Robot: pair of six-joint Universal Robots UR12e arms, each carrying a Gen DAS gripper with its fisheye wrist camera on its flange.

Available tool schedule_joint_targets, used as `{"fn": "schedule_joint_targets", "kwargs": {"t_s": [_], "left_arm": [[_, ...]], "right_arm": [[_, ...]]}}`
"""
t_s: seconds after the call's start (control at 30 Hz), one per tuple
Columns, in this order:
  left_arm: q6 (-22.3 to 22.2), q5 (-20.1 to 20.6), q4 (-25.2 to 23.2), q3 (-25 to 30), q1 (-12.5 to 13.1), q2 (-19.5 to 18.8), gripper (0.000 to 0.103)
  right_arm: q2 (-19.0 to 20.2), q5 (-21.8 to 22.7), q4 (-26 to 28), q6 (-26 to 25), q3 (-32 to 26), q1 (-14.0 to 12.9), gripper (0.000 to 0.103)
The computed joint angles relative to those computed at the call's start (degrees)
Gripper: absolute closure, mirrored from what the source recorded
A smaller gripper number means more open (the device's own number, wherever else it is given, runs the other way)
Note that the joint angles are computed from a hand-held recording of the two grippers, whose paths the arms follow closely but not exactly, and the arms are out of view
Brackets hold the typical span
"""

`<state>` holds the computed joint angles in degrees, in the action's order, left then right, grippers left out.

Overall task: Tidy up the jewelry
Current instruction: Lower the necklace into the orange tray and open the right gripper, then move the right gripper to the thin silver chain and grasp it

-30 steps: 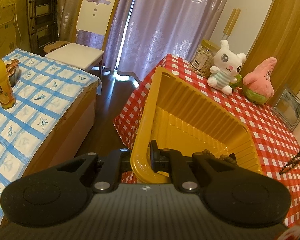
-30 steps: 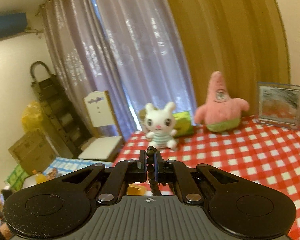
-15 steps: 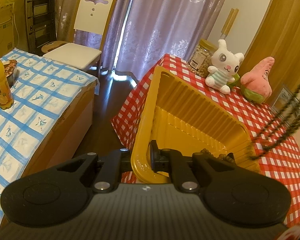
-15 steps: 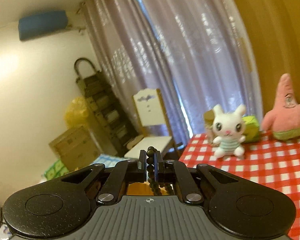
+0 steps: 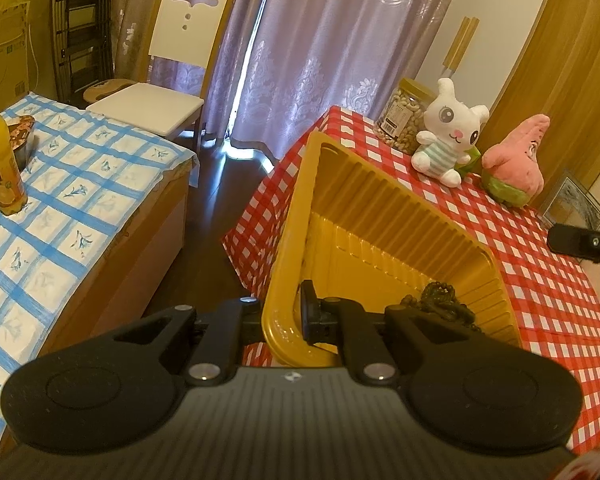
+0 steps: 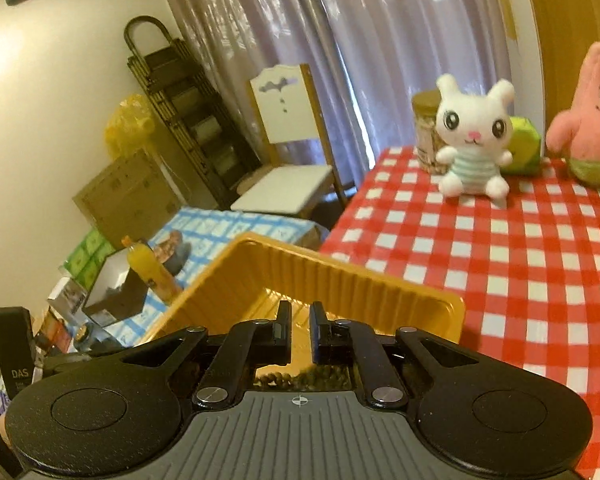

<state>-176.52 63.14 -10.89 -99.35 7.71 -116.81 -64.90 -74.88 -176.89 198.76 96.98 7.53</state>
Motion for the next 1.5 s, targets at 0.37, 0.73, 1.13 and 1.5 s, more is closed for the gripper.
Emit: {"fn": "schedule_joint_targets", "kwargs": {"t_s": [0.37, 0.73, 1.13, 1.5], "left_arm": [[0.1, 0.0, -0.1, -0.1, 0.1, 0.0, 0.095], [1.0, 0.8, -0.6, 0.1, -0.1, -0.1, 0.095], [1.5, 1.6, -0.7, 0.1, -0.3, 0.1, 0.095], [1.6, 2.2, -1.3, 0.4, -0.4, 0.1, 0.095]], "right_arm": [[-4.0, -5.5, 1.4, 2.8, 5.8, -1.5, 0.063], [-9.4, -13.4, 9.6, 6.0, 14.0, -3.9, 0.063], [-10.1, -17.5, 13.1, 4.4, 17.3, -3.2, 0.063], [-8.4, -20.9, 9.0, 12.8, 18.0, -4.0, 0.064]]}}
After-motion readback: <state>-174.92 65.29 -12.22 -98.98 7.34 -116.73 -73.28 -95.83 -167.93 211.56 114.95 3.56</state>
